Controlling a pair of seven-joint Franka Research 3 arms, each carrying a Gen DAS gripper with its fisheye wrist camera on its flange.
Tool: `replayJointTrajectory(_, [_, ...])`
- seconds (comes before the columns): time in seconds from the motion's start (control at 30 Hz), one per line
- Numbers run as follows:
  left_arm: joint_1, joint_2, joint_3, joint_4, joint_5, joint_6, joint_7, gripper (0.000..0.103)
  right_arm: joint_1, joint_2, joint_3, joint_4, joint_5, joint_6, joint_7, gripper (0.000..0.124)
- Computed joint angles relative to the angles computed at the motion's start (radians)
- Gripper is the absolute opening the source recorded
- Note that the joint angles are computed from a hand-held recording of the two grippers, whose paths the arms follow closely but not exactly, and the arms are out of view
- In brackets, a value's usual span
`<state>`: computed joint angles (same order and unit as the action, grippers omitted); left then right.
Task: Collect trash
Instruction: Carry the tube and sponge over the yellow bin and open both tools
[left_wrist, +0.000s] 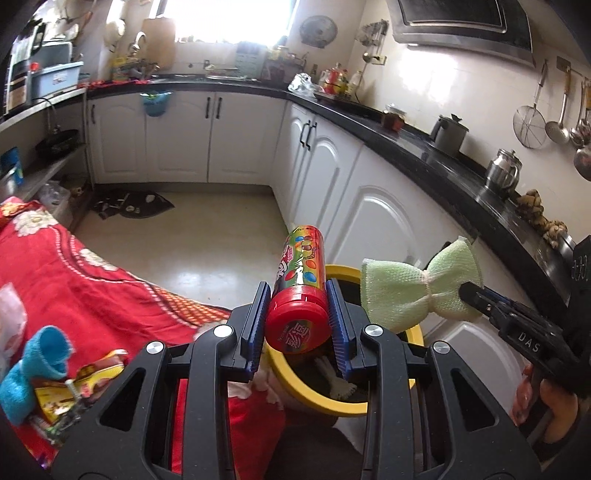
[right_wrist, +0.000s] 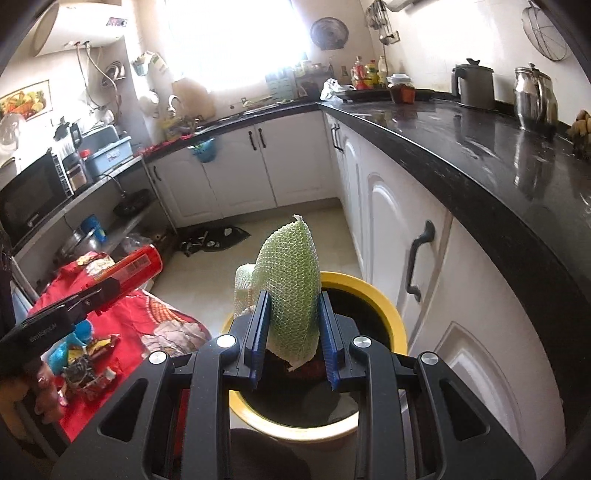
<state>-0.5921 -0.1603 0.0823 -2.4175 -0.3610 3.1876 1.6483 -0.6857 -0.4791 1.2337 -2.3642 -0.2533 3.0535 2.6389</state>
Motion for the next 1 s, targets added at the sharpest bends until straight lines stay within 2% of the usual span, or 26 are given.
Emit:
replayJointTrajectory(0.1, [-0.066,0.030,0.043,0.028,-0.071,-0.008,0.070,0.024,-0.009,0.007,0.005,-0.003,-0.004,-0.001,-0.001,0.025])
replayJointTrajectory(0.23, [-0.100,0.073,0.047,0.072,-0.201,-0.027,0.182,0.024,-0.001,0.035,-0.005,-0.017,0.001,0.010,0.006,0.025])
replayJointTrajectory(0.5, [-0.038,0.143,-0.038,0.138,-0.310,-0.066,0.275,0.024,-0.016,0.081,0.006,-0.005,-0.045,-0.035,0.044,0.026])
replayJointTrajectory(0.6, [-0.009,0.166,-0.076,0.166,-0.393,-0.081,0.351,0.025,-0.035,0.099,0.022,-0.002,-0.069,-0.044,0.070,0.029])
replayJointTrajectory(0.63, [0.003,0.172,-0.089,0.172,-0.399,-0.086,0.355,0.025,-0.039,0.110,0.027,0.001,-0.074,-0.055,0.077,0.037])
replayJointTrajectory(0.67, [0.016,0.178,-0.101,0.181,-0.411,-0.098,0.363,0.033,-0.039,0.111,0.028,0.001,-0.080,-0.065,0.090,0.045])
replayJointTrajectory(0.7, [0.028,0.182,-0.114,0.184,-0.421,-0.101,0.369,0.042,-0.040,0.105,0.028,-0.002,-0.084,-0.069,0.112,0.060])
replayJointTrajectory(0.73, [0.040,0.183,-0.125,0.181,-0.417,-0.095,0.360,0.056,-0.035,0.104,0.024,-0.009,-0.087,-0.061,0.129,0.062])
replayJointTrajectory(0.8, [0.063,0.185,-0.136,0.170,-0.329,-0.095,0.272,0.060,-0.030,0.116,0.019,-0.008,-0.103,-0.069,0.140,0.062])
replayJointTrajectory(0.87, [0.087,0.183,-0.146,0.157,-0.245,-0.095,0.186,0.068,-0.022,0.121,0.009,-0.009,-0.122,-0.074,0.158,0.062])
replayJointTrajectory(0.93, [0.111,0.176,-0.162,0.144,-0.192,-0.088,0.140,0.071,-0.003,0.125,-0.010,-0.013,-0.141,-0.076,0.173,0.062])
replayJointTrajectory(1.0, [0.140,0.162,-0.172,0.119,-0.072,-0.073,0.034,0.076,0.005,0.123,-0.020,-0.012,-0.166,-0.085,0.191,0.062])
